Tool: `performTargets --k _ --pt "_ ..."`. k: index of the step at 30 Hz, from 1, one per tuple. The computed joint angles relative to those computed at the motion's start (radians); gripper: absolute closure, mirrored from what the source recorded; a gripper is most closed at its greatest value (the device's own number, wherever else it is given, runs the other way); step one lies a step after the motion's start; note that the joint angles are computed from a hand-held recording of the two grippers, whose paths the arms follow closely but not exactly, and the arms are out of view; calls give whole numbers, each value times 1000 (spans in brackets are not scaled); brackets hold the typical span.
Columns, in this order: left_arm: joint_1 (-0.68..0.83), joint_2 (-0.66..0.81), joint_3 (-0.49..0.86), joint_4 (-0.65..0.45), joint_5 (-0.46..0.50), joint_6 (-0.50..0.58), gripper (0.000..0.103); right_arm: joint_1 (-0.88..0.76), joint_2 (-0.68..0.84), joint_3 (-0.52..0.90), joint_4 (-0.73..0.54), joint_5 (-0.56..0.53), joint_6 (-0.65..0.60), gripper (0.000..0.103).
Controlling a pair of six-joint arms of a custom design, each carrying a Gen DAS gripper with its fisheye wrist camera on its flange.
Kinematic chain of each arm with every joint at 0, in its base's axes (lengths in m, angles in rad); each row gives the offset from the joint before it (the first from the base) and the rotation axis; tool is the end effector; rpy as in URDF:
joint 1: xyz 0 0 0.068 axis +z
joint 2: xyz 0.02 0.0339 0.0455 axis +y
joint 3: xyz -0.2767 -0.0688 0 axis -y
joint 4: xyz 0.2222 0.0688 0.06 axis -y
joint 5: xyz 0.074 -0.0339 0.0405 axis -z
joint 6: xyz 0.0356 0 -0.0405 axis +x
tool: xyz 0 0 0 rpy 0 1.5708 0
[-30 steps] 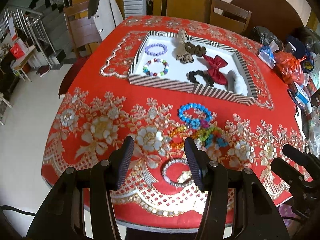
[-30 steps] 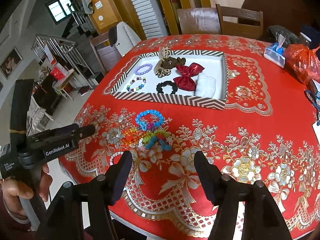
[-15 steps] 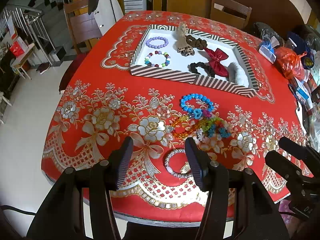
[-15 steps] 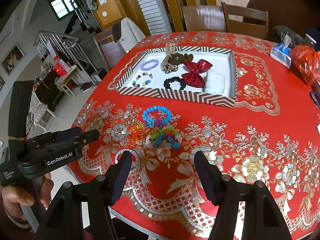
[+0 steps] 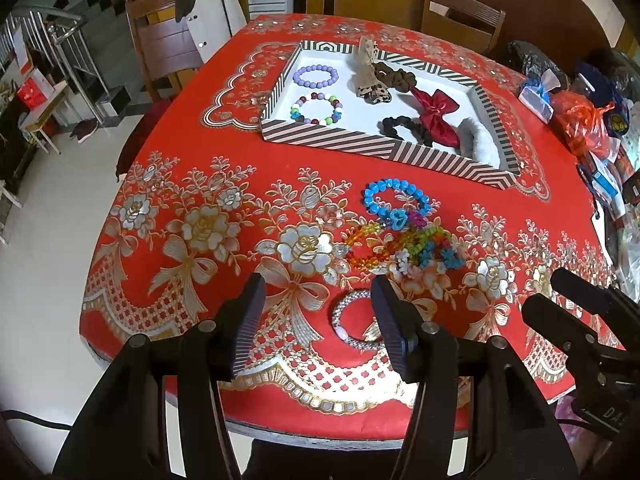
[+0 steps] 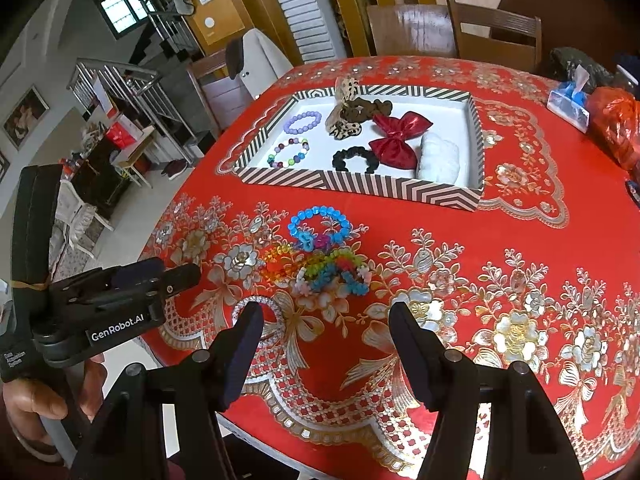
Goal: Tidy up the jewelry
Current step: 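Withdraw both open tools from the tray toward the remaining bracelets, then grasp the silver rhinestone bangle with the left tool while the right tool grasps a multicolor bead bracelet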
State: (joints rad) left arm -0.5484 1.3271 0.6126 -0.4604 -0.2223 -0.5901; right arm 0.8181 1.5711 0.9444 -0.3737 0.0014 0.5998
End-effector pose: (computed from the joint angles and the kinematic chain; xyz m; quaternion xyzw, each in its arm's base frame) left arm 0.1768 -0.0988 0.1814 -0.0421 0.9738 -0.0137 0.2232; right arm 0.2013 0.2149 0.2162 -0.1043 0.9539 0.1827 0.2140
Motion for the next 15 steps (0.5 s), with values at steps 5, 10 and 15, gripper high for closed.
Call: performTargets --k 5,10,15 --pt "3 0 -4 0 8 -3 48 -2 5 2 -3 -1 -6 40" --pt "0 -1 -7 0 14 -4 48 -5 1 -4 -3 -2 -3 40" --pt "33 -7 -16 5 66 1 48 -12 5 -10 -9 -5 -7 40"
